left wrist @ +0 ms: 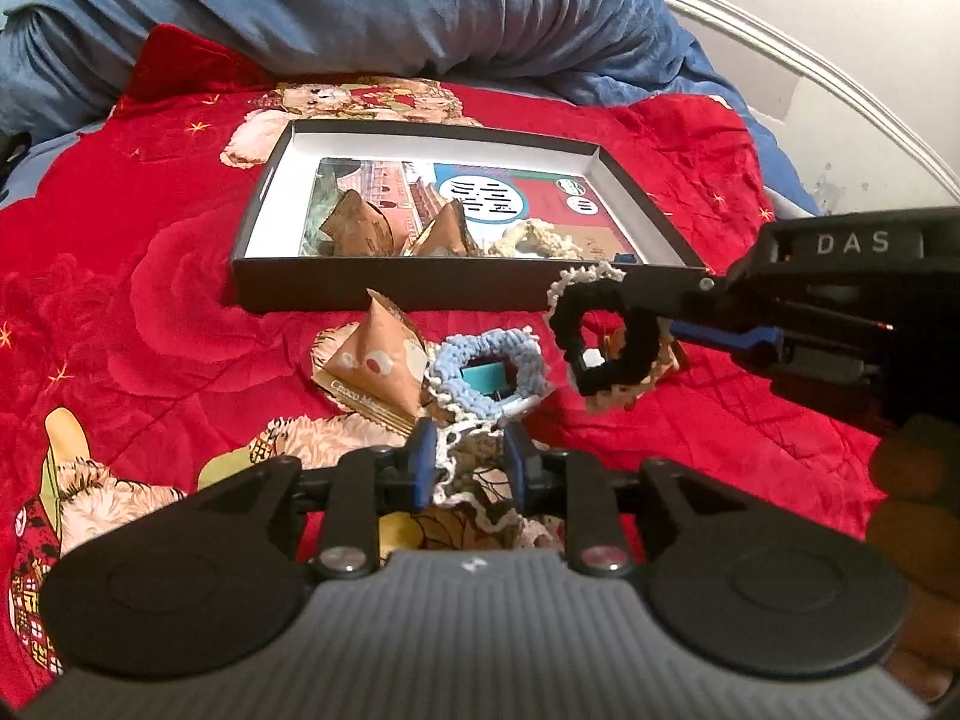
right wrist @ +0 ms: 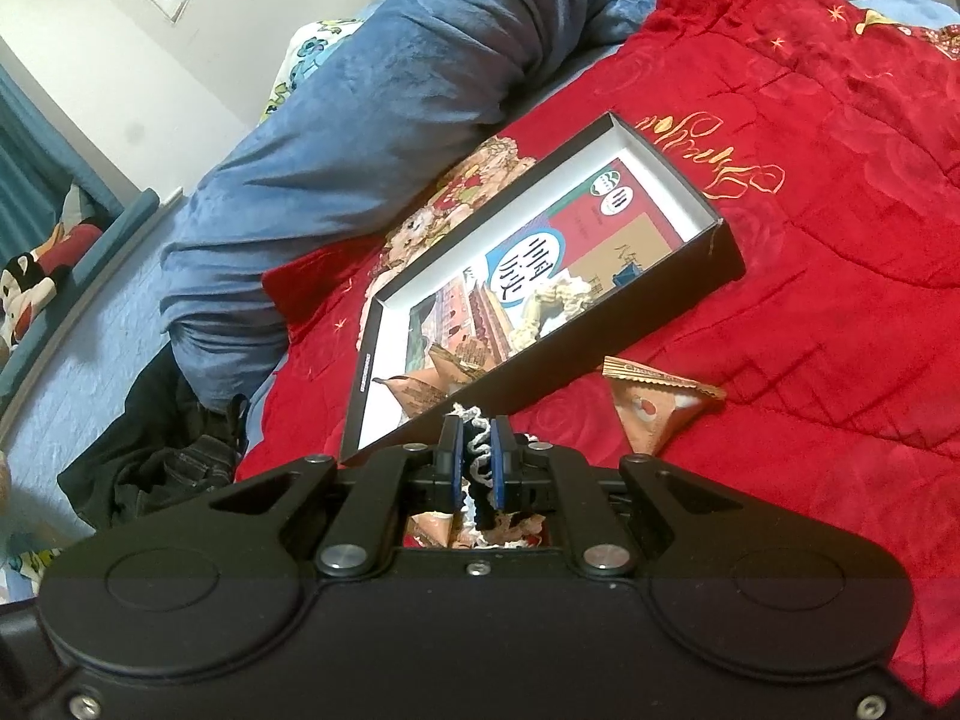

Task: Organize objects
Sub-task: 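Carry both held scrunchies toward the box with both tools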

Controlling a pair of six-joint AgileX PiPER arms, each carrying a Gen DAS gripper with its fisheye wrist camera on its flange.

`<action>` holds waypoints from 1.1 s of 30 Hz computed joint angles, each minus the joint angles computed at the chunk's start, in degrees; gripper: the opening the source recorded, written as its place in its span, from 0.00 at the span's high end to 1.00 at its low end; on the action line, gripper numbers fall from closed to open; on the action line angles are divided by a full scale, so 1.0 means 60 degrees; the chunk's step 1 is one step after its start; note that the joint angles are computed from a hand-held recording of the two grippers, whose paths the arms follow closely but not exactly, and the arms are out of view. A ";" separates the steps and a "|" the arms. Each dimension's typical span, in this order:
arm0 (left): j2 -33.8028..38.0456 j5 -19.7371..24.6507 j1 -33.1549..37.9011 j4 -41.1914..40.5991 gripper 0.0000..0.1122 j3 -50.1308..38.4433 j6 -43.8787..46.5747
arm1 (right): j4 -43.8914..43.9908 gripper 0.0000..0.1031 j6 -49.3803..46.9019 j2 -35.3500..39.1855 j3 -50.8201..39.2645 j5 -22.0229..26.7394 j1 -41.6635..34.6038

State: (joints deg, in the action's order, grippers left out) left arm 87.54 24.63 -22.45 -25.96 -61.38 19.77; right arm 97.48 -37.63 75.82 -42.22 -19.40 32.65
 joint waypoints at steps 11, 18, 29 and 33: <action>0.0053 0.0111 -0.0035 0.0182 0.62 -0.0070 -0.0101 | 0.0282 0.90 -0.0264 0.0005 -0.0030 -0.0006 -0.0017; 0.0102 0.0162 -0.0038 0.0314 0.58 -0.0099 -0.0241 | 0.0270 0.90 -0.0279 0.0036 -0.0047 0.0007 -0.0017; 0.0129 0.0158 -0.0074 0.0453 0.58 -0.0099 -0.0379 | 0.0310 0.90 -0.0322 0.0051 -0.0059 0.0026 -0.0020; 0.0176 0.0194 -0.0062 0.0481 0.56 -0.0146 -0.0428 | 0.0304 0.90 -0.0301 0.0048 -0.0059 0.0013 -0.0017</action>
State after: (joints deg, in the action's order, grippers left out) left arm 88.60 25.79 -22.82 -23.08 -62.26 17.20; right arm 99.30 -39.44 76.11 -42.57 -19.32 32.55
